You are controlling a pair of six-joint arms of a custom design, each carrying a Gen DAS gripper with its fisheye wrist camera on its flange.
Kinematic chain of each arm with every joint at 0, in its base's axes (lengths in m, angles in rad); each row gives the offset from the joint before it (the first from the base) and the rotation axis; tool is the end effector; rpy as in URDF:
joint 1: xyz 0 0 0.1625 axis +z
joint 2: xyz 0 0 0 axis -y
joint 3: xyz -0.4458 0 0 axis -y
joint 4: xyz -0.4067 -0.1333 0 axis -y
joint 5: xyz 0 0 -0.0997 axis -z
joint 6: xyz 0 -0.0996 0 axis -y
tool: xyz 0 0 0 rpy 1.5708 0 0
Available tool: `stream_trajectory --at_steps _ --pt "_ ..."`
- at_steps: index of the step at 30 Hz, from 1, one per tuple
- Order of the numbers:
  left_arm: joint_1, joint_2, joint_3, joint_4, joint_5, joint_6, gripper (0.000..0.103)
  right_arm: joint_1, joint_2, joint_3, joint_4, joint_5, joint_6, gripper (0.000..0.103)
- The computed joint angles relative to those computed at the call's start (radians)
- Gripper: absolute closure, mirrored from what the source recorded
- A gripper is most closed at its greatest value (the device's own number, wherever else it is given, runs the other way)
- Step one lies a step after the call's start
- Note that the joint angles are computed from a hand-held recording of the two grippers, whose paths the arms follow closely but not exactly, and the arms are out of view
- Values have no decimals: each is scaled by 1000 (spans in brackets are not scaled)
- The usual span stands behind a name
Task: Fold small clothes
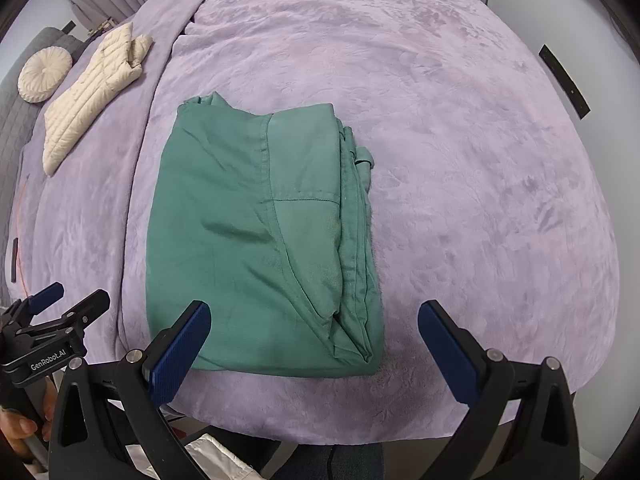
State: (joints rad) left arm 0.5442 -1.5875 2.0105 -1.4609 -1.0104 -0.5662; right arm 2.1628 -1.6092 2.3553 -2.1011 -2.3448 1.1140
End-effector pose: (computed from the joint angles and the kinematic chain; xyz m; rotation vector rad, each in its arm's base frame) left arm -0.2513 -0.3698 0.3180 0.7255 2.2760 -0.0354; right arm 0.2558 -0.2663 0.2410 -0.5207 -2.3632 0.5699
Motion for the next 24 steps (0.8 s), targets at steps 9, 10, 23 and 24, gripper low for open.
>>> stream_trajectory --at_steps 9,10,23,24 --pt "2 13 -5 15 2 -4 0 -7 3 0 -8 5 -12 0" --pt "4 15 -6 17 3 -5 0 -8 3 -1 -9 6 -15 0" --pt "18 14 -8 -15 -4 5 0 -12 18 -7 -13 4 -14 0" --pt "17 15 -8 -15 -5 6 0 -11 18 -7 -13 3 -13 0"
